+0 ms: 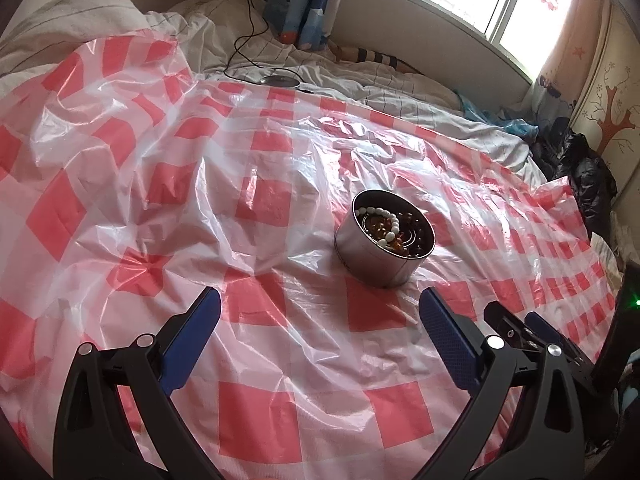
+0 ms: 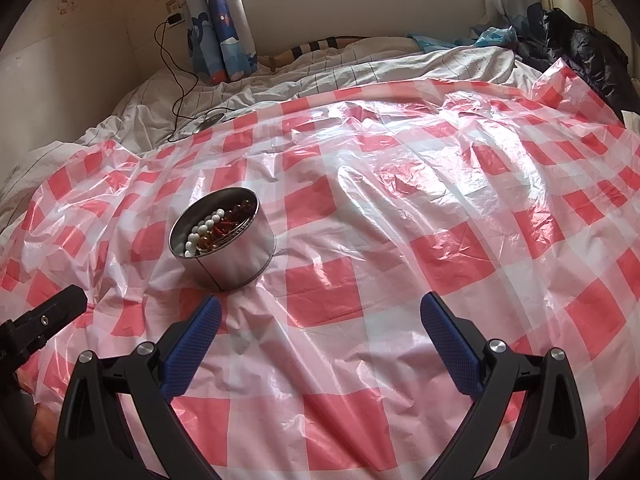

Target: Organize jewelry

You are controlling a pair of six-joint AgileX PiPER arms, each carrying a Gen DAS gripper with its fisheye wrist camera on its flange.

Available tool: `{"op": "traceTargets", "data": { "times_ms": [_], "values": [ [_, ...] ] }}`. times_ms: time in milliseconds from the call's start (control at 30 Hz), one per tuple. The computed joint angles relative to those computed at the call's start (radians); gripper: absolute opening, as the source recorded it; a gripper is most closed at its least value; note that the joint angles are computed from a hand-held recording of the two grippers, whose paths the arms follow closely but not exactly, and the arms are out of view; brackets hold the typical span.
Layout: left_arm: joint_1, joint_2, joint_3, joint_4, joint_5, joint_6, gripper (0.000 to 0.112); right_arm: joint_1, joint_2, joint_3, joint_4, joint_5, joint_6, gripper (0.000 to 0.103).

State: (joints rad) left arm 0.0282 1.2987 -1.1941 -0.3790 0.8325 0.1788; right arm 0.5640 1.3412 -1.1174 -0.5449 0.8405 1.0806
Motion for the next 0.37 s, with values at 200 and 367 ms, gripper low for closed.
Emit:
{"op": "traceTargets", "data": {
  "times_ms": [200, 367],
  "values": [
    [-0.062, 0.032, -0.036, 0.114, 0.043, -0.06, 0.095, -0.008, -0.001, 0.002, 0.008, -0.004, -0.01, 0.095],
    [-0.075, 0.044, -0.039, 0.14, 0.053, -0.069, 0.095, -0.004, 0.0, 0.001, 0.007, -0.002, -0.008, 0.095]
  ]
}}
